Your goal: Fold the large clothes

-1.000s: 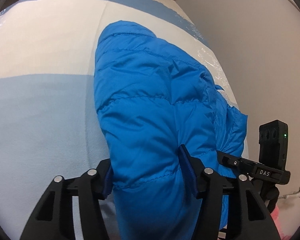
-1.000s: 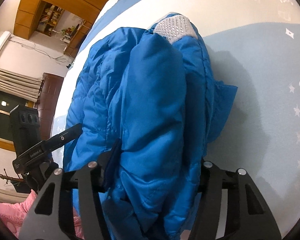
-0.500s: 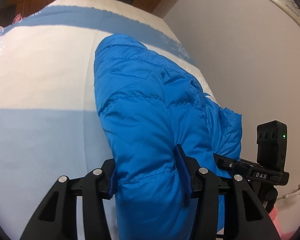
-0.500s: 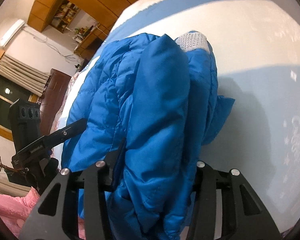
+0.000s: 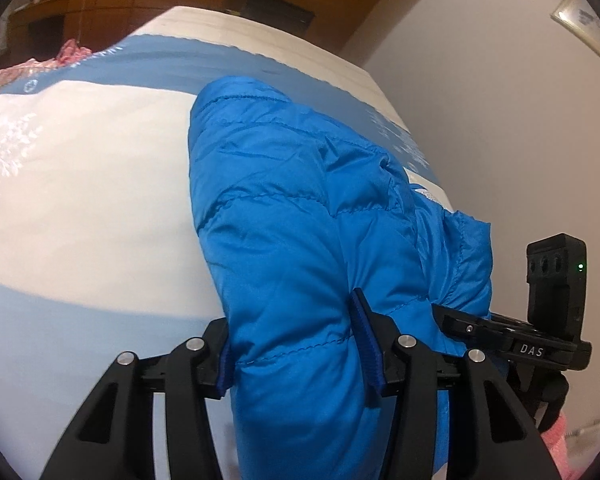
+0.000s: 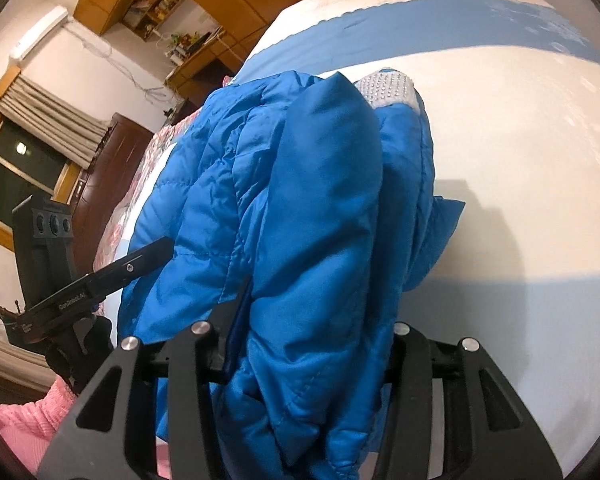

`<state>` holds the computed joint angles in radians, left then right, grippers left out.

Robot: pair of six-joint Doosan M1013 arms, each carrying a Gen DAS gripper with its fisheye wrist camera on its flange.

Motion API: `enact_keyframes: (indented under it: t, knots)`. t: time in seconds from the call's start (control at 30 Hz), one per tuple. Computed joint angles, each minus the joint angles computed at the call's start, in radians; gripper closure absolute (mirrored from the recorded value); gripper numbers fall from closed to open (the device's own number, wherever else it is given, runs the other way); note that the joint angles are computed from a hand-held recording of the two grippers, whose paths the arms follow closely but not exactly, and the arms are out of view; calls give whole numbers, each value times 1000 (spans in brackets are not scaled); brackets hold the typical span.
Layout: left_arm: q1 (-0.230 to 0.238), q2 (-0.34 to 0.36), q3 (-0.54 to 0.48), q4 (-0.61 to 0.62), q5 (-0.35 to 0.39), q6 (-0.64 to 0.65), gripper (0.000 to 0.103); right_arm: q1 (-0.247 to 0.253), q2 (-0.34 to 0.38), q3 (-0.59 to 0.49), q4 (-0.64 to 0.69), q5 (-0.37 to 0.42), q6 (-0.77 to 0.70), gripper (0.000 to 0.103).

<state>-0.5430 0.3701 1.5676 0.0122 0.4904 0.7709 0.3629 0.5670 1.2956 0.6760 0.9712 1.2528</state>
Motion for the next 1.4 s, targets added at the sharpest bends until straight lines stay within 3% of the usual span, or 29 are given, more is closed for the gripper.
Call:
enact_keyframes:
  t: [0.17, 0.27, 0.43, 0.67, 0.83, 0.97, 1.1, 1.17, 1.4]
  knots:
    - [43, 5, -5, 45, 28, -23, 52, 20, 85, -122, -16, 40, 36, 59]
    - [74, 23, -5, 4, 35, 16, 52, 29, 141, -189, -47, 76, 88, 59]
    - [98, 106, -68, -27, 118, 55, 46, 46, 181, -242, -138, 115, 169, 53]
    - [74, 116, -95, 91, 199, -27, 46, 61, 172, -233, -219, 112, 248, 52]
    - [50, 136, -126, 188, 261, -101, 45, 85, 192, -287, -317, 127, 320, 50]
    - [51, 135, -133, 174, 280, -114, 44, 93, 192, -297, -343, 135, 350, 47]
    - [63, 117, -128, 130, 310, -116, 41, 114, 187, -319, -394, 158, 395, 35]
    - [53, 106, -123, 157, 327, -137, 41, 128, 164, -303, -459, 142, 399, 32]
    - [-6, 51, -77, 284, 372, -215, 40, 137, 92, -222, -504, 94, 380, 32]
